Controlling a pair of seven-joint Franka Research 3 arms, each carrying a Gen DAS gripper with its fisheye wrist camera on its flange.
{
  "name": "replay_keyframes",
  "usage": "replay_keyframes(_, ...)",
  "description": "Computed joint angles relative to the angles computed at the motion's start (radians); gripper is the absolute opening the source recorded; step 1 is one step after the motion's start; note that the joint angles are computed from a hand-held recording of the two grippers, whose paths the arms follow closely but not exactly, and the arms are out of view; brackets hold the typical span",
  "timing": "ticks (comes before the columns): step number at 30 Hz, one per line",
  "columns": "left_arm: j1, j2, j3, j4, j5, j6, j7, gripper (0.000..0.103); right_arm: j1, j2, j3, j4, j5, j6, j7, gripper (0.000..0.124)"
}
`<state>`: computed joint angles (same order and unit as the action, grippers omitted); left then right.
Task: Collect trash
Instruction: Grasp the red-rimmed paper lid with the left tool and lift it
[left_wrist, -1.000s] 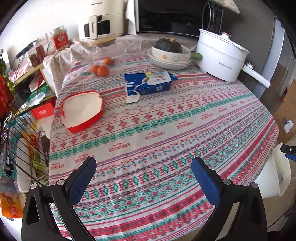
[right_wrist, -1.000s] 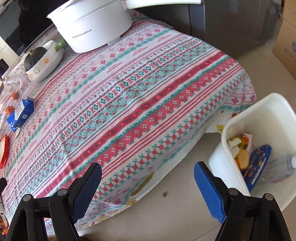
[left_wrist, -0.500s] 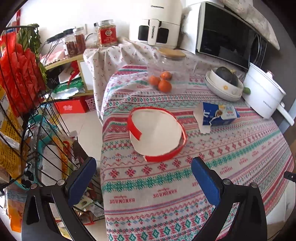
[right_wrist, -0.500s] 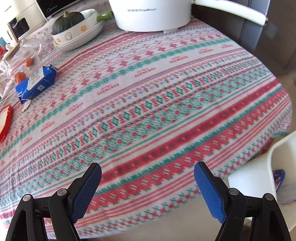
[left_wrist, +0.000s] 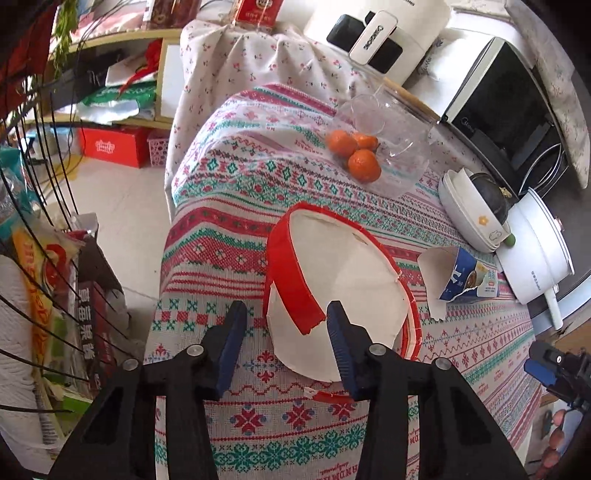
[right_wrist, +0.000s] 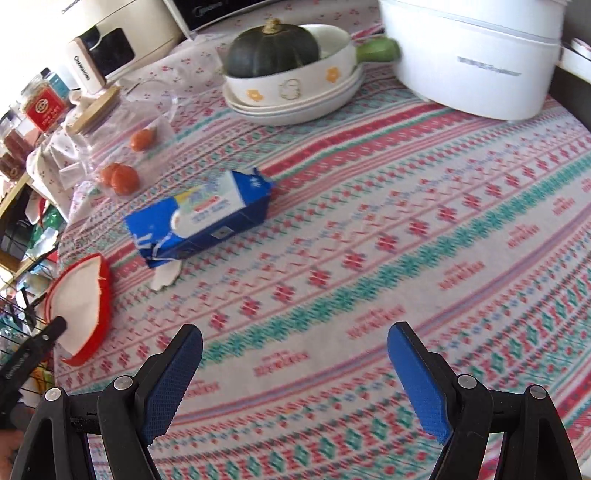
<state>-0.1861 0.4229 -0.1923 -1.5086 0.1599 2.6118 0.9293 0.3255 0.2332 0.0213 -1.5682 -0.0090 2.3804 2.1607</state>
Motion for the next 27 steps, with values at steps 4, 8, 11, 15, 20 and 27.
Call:
replay_keyframes(4,0.028,0.007,-0.038,-0.024,-0.062,0.055,0.073,0.015,0.007,0.131,0.011,0.155,0.066,-0.004,0.012,0.086)
replay_keyframes(8,0.022,0.0,-0.033,-0.048,-0.056,0.106,0.098,0.011,0.024,0.249,-0.008,0.309,0.093,-0.018,0.086,0.087)
replay_keyframes(11,0.024,-0.013,-0.033,-0.072,-0.055,0.139,0.11,0.009,0.025,0.323,-0.016,0.409,0.121,-0.027,0.146,0.088)
replay_keyframes(15,0.035,-0.021,-0.042,-0.09,-0.073,0.154,0.129,0.008,0.025,0.425,-0.036,0.545,0.139,-0.046,0.256,0.09)
replay_keyframes(20,0.054,-0.022,-0.061,-0.103,-0.117,0.167,0.158,0.008,0.021,0.507,-0.052,0.642,0.14,-0.063,0.355,0.093)
replay_keyframes(27,0.03,-0.047,-0.047,-0.124,-0.095,0.139,0.156,0.008,0.029,0.423,-0.042,0.516,0.094,-0.056,0.287,0.068)
